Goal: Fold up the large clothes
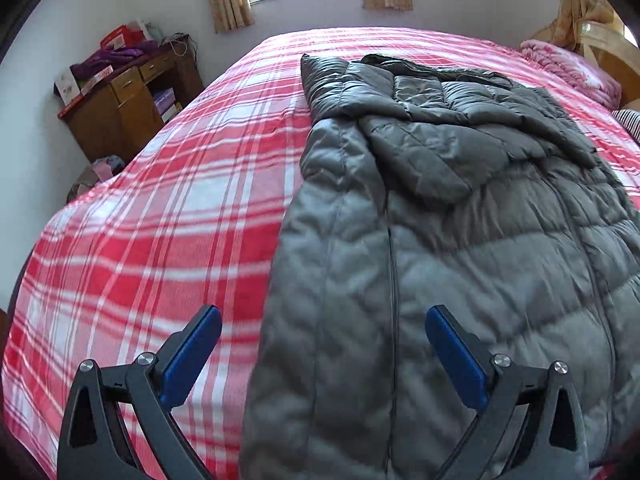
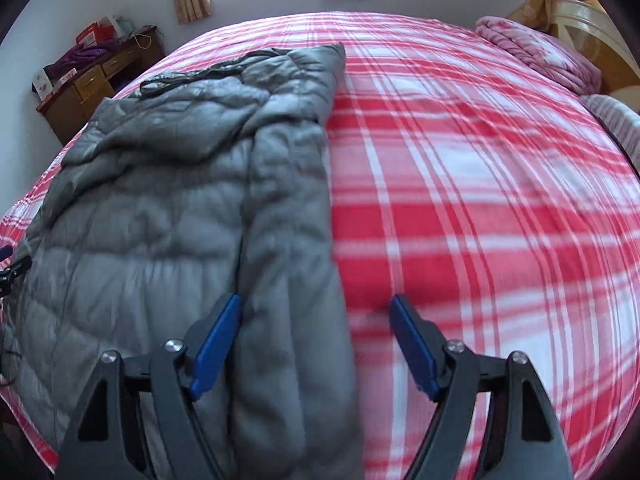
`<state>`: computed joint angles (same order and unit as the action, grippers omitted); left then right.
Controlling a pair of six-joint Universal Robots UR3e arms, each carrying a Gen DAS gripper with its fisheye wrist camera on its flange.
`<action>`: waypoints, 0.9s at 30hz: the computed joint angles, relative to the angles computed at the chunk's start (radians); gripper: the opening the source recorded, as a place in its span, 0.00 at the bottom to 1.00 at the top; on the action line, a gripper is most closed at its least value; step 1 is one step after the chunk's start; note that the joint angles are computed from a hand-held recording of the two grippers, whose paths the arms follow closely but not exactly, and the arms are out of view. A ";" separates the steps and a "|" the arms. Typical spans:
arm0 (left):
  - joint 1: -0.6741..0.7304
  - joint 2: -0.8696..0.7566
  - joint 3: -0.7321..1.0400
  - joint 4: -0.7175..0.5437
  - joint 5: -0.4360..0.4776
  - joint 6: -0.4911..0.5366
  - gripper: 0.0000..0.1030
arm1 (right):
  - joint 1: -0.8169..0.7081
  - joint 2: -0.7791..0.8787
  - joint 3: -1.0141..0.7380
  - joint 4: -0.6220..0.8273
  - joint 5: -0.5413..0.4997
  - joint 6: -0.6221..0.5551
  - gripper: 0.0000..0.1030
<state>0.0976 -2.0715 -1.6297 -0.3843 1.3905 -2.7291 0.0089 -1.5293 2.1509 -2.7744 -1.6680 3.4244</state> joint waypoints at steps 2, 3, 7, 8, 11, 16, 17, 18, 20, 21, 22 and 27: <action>0.026 0.057 -0.085 0.023 -0.023 0.017 0.99 | 0.032 -0.061 0.068 -0.012 -0.021 0.035 0.76; 0.040 0.079 -0.123 0.033 -0.032 0.028 0.99 | 0.051 -0.085 0.097 -0.017 -0.038 0.050 0.76; 0.093 0.145 -0.258 0.081 -0.060 0.064 0.99 | 0.119 -0.186 0.207 -0.026 -0.076 0.103 0.77; 0.107 0.163 -0.287 0.085 -0.069 0.075 0.99 | 0.143 -0.202 0.218 -0.012 -0.097 0.115 0.77; 0.148 0.199 -0.360 0.087 -0.119 0.099 0.99 | 0.186 -0.249 0.259 0.001 -0.099 0.146 0.77; 0.179 0.238 -0.426 0.032 -0.221 0.157 0.62 | 0.209 -0.268 0.310 -0.061 -0.055 0.155 0.38; 0.182 0.251 -0.447 0.043 -0.236 0.166 0.49 | 0.208 -0.285 0.346 -0.105 -0.021 0.158 0.23; 0.191 0.270 -0.460 0.032 -0.261 0.194 0.23 | 0.195 -0.287 0.367 -0.148 0.014 0.152 0.20; 0.214 0.329 -0.484 -0.004 -0.302 0.221 0.14 | 0.235 -0.270 0.368 -0.188 -0.022 0.178 0.14; 0.234 0.370 -0.506 -0.011 -0.329 0.233 0.11 | 0.237 -0.280 0.379 -0.211 -0.018 0.183 0.13; 0.257 0.416 -0.525 -0.032 -0.365 0.250 0.10 | 0.235 -0.305 0.396 -0.233 -0.010 0.190 0.12; 0.488 0.781 -0.501 -0.543 -0.648 0.469 0.07 | 0.272 -0.519 0.411 -0.177 -0.021 0.216 0.11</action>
